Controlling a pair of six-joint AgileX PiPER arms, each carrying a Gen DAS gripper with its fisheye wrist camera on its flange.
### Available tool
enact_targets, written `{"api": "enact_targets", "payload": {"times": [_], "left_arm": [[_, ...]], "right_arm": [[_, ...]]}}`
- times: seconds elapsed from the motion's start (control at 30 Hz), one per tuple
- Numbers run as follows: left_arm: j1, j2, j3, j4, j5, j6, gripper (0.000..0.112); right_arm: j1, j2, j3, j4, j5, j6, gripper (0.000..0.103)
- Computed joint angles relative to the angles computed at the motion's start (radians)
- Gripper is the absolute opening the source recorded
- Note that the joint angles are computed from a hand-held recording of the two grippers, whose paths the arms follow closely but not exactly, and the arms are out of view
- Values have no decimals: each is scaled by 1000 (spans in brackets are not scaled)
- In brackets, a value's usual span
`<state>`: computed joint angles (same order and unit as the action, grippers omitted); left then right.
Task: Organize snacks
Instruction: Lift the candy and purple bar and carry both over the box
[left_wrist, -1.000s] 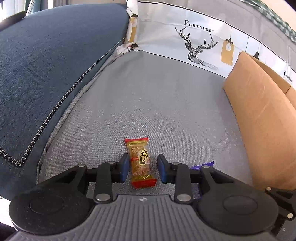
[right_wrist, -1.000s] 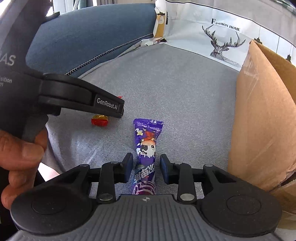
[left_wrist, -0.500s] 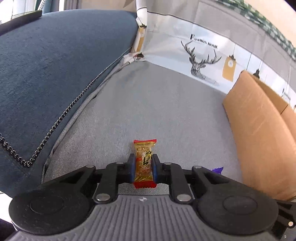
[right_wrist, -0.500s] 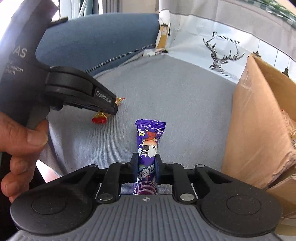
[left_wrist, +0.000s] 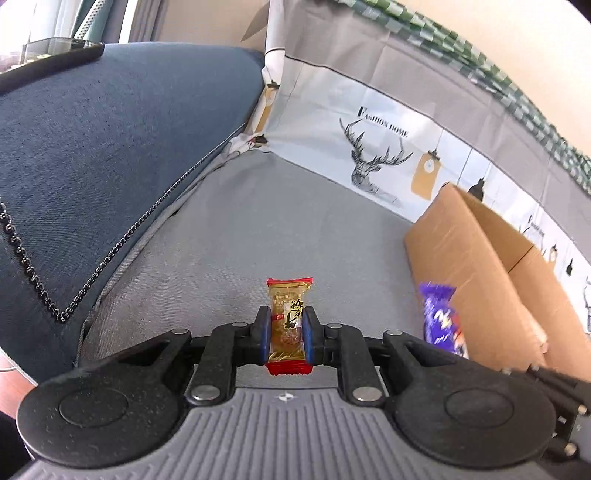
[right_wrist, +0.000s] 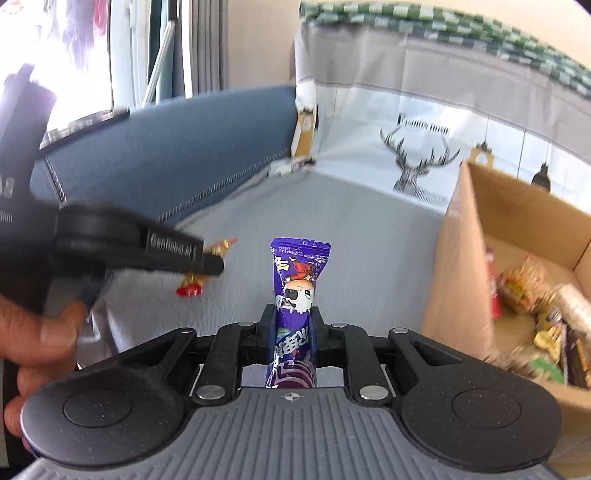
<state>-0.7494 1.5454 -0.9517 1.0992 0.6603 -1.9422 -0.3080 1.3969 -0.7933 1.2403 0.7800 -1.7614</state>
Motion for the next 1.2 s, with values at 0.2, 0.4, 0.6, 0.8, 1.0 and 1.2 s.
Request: {"api": "enact_targets", "payload": {"times": [0.2,0.4,0.6,0.8,1.0,1.2], "left_arm": [[-58,-23,-8,22,45,-14,18],[-122,-23,-54,34,114,9,18],[-169,7,-153,12,162,68,18],[-196,76,-301,-18,195,154,18],[-201,198,-526,-90,226,317,18],[-197,351,-819,-183,282,521,18]], "right_arm": [[-73,-36,-4,68,70,-95,18],[-182,-47,-56,107,203,-116,18],[-324,7,-82,211,301,-217,18],[-388,100,-152,336,262,-202,18],[-417,204,-244,417,180,-158,18],[-425,290,-324,466,104,-108,18]]}}
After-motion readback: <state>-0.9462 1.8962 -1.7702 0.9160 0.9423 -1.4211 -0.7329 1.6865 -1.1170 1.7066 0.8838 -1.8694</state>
